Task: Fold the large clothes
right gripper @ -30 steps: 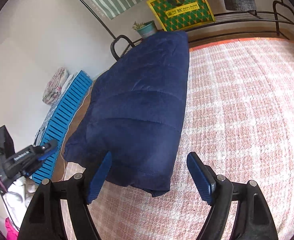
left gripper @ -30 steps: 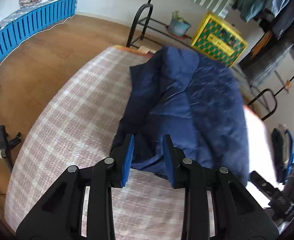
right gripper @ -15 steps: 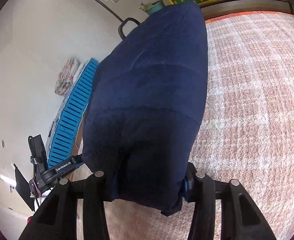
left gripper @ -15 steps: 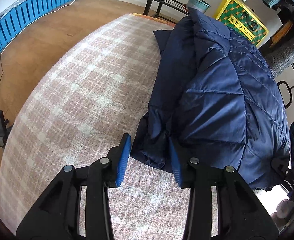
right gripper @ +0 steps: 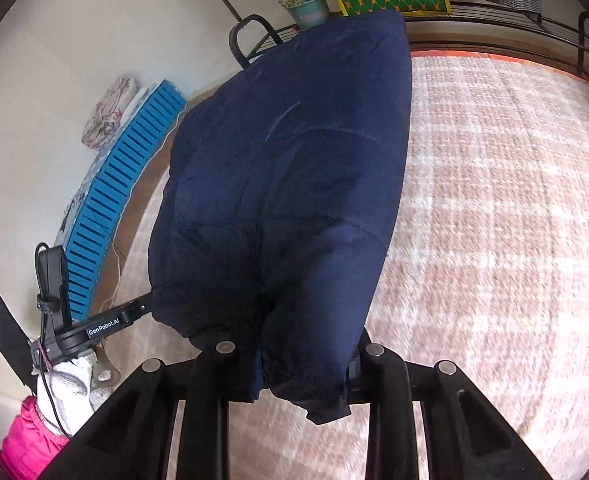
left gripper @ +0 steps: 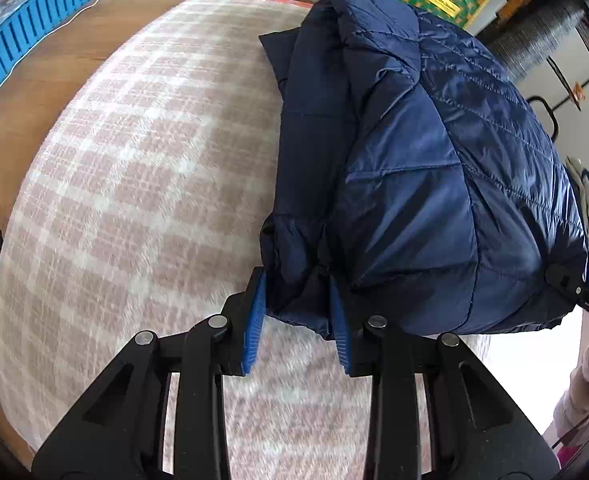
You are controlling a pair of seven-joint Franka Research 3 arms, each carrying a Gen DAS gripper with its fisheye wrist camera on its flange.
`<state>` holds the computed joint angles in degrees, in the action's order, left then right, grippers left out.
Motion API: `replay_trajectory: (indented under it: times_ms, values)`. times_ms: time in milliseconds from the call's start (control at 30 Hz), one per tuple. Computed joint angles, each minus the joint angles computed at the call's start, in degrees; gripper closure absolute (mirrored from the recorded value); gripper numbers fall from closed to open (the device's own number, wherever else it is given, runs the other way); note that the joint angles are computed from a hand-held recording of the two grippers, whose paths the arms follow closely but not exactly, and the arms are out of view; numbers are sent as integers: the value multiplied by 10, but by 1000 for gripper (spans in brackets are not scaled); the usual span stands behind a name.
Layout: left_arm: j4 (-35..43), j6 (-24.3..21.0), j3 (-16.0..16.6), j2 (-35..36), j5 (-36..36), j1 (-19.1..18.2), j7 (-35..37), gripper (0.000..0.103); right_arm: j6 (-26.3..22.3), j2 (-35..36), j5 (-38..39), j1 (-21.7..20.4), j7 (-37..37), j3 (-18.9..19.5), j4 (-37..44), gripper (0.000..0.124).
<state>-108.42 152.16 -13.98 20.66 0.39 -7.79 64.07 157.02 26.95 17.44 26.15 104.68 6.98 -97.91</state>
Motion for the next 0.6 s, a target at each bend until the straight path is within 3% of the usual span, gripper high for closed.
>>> replay_trajectory:
  times_ms: [367,467,600]
  values:
    - [-109,-15,-35,-103,-15,-50,52,73,32,-203,41,-13,-29,14,-275,98]
    - [-136,-8,-45,-129,-45,-65,83,73,23,-247,25,-14,-21,10,-324,98]
    - [-172,18,-42,-167,-34,-92,93,73,15,-294,15,-18,-6,11,-377,98]
